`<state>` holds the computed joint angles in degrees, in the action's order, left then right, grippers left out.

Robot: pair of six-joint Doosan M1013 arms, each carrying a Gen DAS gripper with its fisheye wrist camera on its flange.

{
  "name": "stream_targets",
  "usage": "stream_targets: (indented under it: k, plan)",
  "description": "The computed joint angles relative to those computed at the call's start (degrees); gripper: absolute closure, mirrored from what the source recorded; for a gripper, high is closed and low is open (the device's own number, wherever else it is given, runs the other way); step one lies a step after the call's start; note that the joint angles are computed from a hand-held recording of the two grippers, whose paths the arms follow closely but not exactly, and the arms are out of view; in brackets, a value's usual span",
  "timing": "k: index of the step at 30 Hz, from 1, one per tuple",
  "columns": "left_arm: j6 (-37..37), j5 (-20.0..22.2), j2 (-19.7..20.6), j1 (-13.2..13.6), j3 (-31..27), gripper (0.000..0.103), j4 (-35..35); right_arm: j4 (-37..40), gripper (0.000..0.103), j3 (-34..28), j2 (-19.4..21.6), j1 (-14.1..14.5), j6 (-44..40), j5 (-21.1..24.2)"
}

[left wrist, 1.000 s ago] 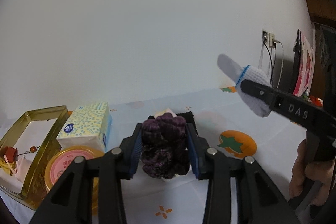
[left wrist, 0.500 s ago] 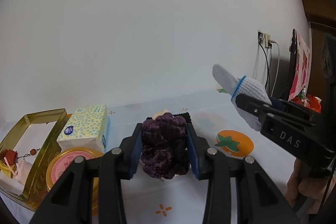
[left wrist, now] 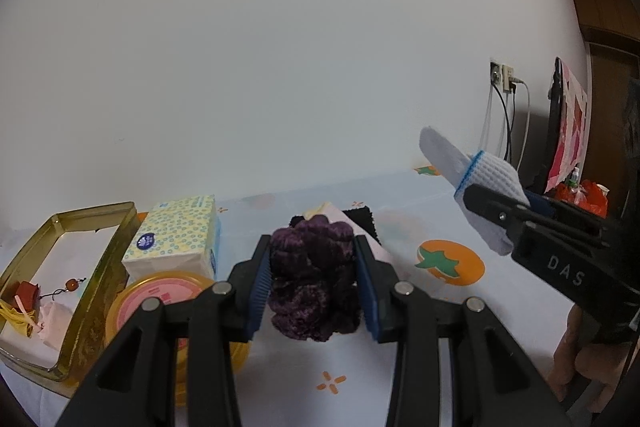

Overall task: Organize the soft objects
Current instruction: 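Carry the white sock and purple scrunchie over to the gold tin tray with both tools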

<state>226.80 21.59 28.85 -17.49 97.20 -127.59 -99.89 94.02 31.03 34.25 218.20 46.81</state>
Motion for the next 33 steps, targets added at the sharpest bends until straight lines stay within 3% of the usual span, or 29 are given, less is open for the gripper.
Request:
stream_targets:
  k: [14, 26, 33]
  plan:
    - [-4.61, 2.58, -1.03, 2.53, 0.79, 0.065, 5.56, -1.23, 0.062, -2.72, 1.73, 2.74, 1.98, -0.25]
    - [-6.72, 4.72, -0.69, 6.28, -0.77, 0.065, 6.13, -2.2, 0.062, -9.35, 5.31, 3.48, -0.65, -4.66]
    - [-7.4, 3.45, 0.25, 8.62, -2.85, 0.065, 5.08, -3.35, 0.062, -14.83, 8.29, 3.58, -1.51, -8.12]
